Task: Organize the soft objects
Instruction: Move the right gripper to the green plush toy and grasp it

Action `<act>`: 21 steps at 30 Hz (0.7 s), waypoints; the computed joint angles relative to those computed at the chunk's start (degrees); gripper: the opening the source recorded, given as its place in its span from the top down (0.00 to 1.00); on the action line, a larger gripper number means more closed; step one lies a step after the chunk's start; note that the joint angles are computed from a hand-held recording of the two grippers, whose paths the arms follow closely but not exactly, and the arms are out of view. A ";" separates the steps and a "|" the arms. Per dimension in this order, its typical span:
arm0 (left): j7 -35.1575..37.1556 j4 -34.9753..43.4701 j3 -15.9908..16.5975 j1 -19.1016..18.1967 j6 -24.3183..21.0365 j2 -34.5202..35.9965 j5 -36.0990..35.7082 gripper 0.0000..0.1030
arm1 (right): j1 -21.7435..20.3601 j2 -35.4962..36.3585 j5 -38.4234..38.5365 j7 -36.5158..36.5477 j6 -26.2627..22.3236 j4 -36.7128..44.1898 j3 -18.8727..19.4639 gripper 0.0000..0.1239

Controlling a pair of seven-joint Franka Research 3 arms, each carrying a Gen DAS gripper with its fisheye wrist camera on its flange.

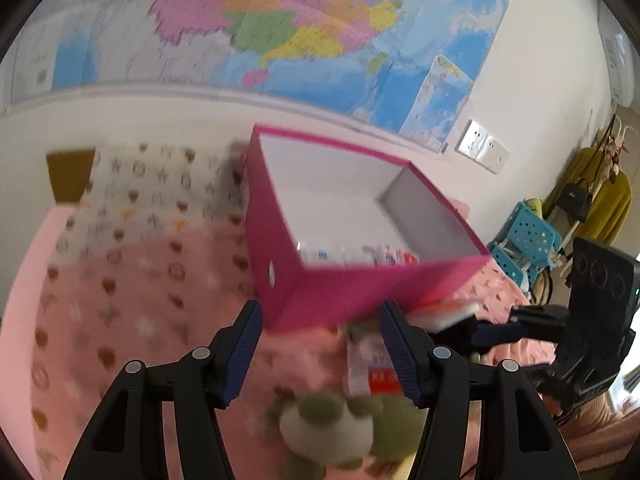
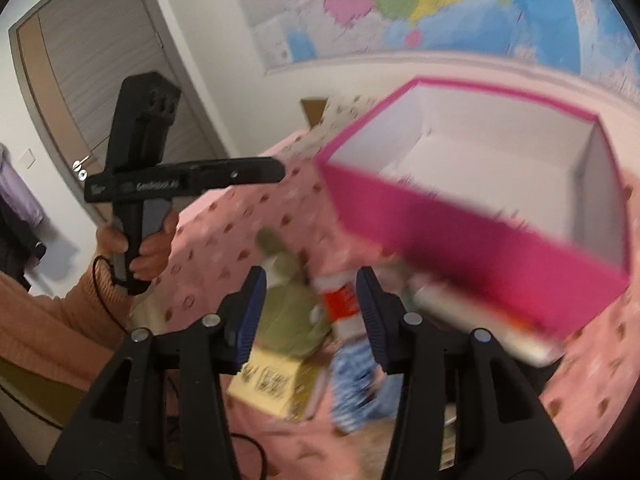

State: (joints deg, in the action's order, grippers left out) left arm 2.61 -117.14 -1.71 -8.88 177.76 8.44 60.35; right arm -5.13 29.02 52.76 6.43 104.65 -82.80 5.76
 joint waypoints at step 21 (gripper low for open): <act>-8.46 -7.28 3.94 -3.86 8.11 -0.23 3.56 0.40 | 4.89 -5.67 0.58 1.09 12.56 -13.13 -0.12 0.43</act>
